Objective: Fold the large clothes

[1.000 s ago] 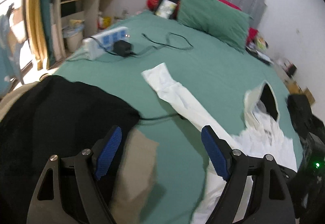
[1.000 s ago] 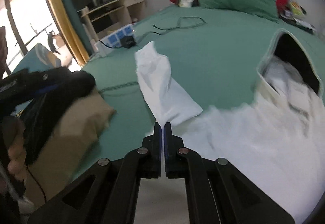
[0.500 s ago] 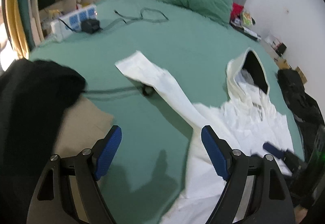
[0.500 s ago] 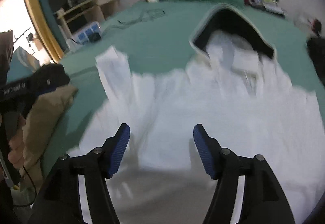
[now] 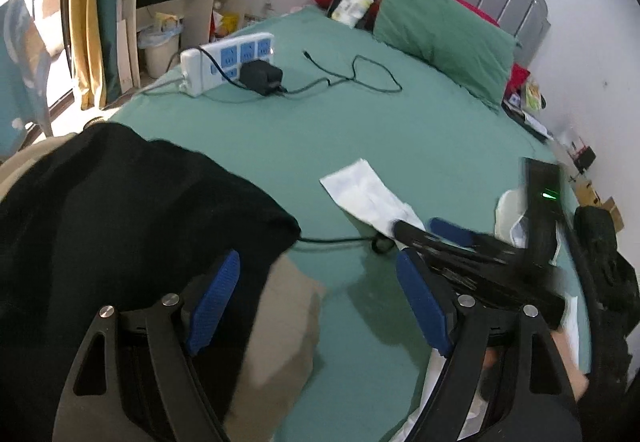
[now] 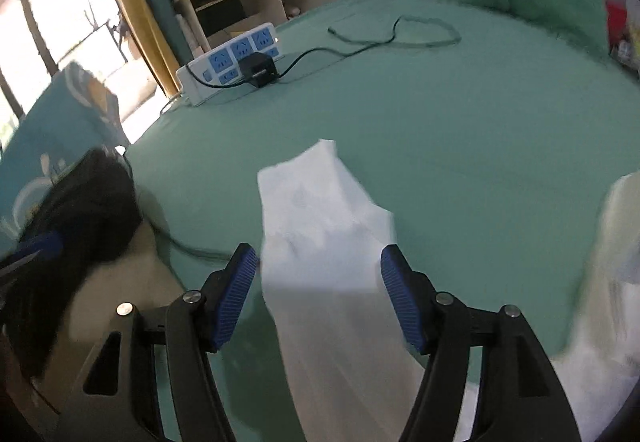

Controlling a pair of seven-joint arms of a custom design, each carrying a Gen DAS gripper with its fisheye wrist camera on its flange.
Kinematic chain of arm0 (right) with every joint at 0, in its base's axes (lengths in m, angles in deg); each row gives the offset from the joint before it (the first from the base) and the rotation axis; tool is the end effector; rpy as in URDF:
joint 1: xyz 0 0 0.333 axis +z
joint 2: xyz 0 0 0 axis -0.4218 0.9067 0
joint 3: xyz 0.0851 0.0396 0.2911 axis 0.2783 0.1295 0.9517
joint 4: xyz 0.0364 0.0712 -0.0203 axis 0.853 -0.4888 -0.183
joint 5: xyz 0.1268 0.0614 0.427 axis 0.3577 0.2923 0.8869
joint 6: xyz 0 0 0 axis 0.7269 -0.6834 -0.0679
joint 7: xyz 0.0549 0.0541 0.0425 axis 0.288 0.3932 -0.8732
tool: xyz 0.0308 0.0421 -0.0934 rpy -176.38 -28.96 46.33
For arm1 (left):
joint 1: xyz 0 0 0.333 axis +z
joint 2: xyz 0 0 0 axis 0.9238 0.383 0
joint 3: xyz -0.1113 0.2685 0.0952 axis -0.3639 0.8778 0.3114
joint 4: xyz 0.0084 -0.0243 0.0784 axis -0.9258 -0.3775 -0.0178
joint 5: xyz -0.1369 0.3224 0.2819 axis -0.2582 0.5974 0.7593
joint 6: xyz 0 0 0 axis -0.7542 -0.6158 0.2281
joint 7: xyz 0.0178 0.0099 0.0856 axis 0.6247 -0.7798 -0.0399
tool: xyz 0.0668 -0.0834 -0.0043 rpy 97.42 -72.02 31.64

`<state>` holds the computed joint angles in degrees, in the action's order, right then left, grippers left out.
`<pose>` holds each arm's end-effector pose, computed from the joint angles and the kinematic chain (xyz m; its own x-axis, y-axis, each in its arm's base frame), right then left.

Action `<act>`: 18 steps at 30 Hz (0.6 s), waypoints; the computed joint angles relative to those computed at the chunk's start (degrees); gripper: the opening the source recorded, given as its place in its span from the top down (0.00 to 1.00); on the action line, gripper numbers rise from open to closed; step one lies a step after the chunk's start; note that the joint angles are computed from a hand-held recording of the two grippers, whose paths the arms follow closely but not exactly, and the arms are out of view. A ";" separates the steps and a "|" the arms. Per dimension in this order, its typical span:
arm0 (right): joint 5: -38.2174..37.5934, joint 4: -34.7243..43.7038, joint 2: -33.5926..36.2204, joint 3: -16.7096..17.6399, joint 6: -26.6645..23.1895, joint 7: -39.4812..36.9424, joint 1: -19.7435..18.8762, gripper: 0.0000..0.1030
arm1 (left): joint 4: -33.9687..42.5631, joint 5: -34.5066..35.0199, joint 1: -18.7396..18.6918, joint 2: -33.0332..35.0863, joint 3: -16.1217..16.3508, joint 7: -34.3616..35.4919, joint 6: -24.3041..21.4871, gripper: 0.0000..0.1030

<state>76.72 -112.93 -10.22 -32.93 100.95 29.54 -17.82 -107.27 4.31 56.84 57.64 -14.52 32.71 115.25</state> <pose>0.6149 0.0814 0.3188 0.4067 -0.8761 -0.2588 -0.7697 -0.1760 -0.6137 0.4818 -0.2673 0.4315 0.1060 -0.9594 0.2615 -0.7441 -0.2509 -0.6192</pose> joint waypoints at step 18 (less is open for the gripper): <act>16.25 -4.94 -10.63 -1.58 -2.33 -12.20 -3.62 0.92 | 2.38 -0.89 -3.01 2.60 -0.19 3.01 -1.64 0.18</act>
